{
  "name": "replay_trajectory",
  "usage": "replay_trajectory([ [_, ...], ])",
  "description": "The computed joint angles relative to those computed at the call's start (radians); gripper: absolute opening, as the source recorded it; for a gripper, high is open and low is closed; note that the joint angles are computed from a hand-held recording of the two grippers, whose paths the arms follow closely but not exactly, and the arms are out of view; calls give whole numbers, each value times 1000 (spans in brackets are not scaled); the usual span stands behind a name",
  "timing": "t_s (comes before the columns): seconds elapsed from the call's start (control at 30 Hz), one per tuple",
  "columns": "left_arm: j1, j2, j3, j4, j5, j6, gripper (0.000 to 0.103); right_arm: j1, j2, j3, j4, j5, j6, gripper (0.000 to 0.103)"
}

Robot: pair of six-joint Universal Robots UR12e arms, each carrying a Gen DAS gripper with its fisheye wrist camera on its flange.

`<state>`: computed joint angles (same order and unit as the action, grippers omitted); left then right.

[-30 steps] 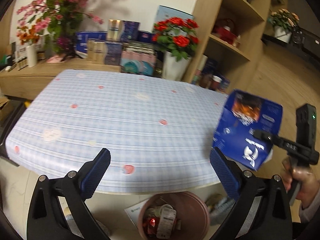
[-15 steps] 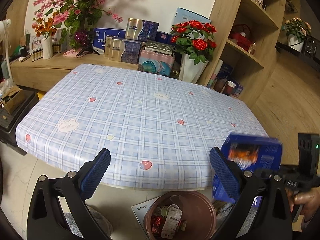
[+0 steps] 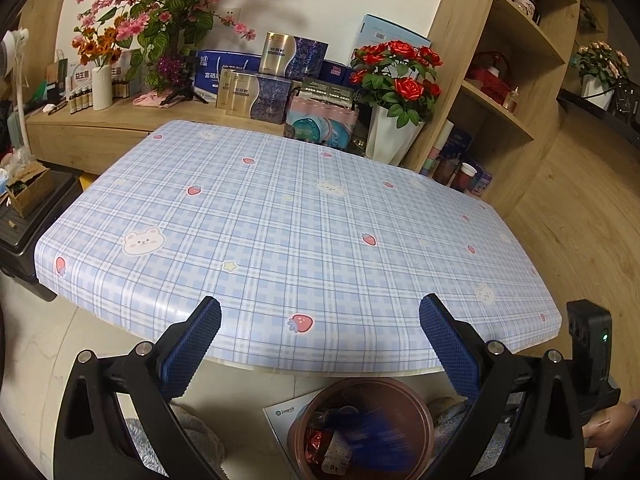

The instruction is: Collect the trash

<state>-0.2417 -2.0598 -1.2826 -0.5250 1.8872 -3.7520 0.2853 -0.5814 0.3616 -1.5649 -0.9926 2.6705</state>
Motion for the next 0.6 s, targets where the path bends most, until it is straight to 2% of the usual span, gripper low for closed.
replay_trajectory([
  [0.03,0,0,0,-1,-1,2,97,1,-6,12,-45,-15,17,91],
  [0.1,0,-1,4,-8,-3,10,97,5,-29,57,-155,-62,38,93],
  [0.17,-2,-5,14,-16,4,25,97,9,-25,42,-199,-110,45,96],
  [0.47,-9,-27,81,-17,49,111,97,5,-8,-20,-384,-188,97,97],
  [0.6,-11,-40,128,-6,49,165,97,2,17,-93,-466,-225,153,97],
])
